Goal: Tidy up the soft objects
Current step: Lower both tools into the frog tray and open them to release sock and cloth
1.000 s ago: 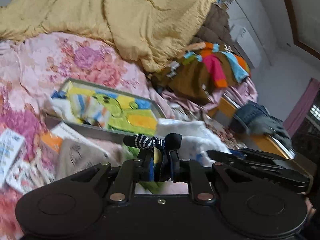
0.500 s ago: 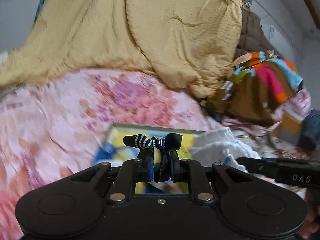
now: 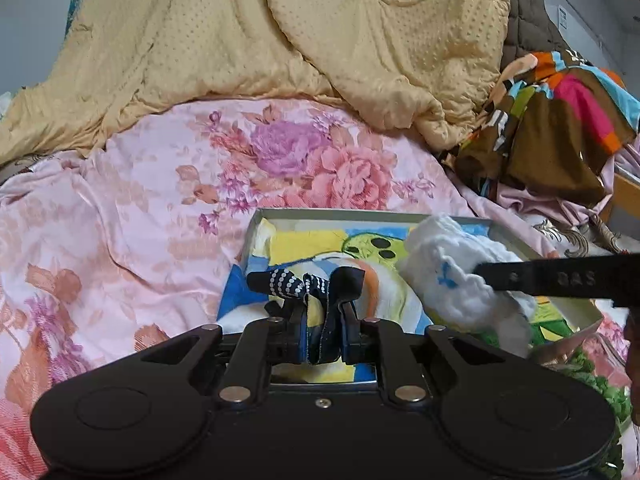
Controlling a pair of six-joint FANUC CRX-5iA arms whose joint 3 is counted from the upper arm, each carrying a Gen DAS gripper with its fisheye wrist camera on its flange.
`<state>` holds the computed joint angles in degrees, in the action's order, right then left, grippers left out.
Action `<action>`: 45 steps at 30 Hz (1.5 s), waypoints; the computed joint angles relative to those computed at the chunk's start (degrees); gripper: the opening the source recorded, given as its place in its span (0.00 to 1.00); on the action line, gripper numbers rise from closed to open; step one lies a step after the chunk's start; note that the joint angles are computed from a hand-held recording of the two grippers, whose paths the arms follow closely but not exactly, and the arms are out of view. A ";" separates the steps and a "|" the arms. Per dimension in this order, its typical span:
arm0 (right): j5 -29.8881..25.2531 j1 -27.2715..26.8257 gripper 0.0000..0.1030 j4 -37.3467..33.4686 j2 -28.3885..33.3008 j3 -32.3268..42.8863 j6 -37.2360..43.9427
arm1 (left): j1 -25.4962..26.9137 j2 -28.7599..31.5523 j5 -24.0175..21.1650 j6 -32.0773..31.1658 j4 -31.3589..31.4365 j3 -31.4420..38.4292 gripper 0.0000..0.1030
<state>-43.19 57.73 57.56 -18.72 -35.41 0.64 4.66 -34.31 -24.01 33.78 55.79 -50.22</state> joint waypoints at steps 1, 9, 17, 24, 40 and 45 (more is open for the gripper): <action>-0.17 -0.05 0.22 -0.51 0.56 0.47 -0.11 | 0.02 0.24 -0.43 -0.56 0.53 0.03 0.15; -1.92 0.20 0.26 -3.13 2.96 3.07 1.74 | -0.26 2.72 -3.70 -2.81 1.41 1.30 0.15; -2.79 0.94 0.33 -3.48 2.13 2.14 4.05 | -1.27 5.35 -4.03 -1.95 -0.58 2.46 0.16; -3.94 1.25 0.49 -2.22 1.31 1.47 4.84 | -1.70 5.59 -3.53 -1.57 -1.41 2.53 0.20; -10.03 7.05 0.89 4.92 -8.50 -3.81 3.00 | -0.99 -0.57 -1.93 6.38 -13.98 3.95 0.64; -14.86 11.74 0.95 7.52 -12.13 -5.35 1.61 | 1.60 -5.83 -5.81 9.22 -12.26 3.40 0.78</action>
<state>-58.04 69.47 65.08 -30.86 -40.76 2.24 6.26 -40.14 -29.82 43.00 43.52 -46.82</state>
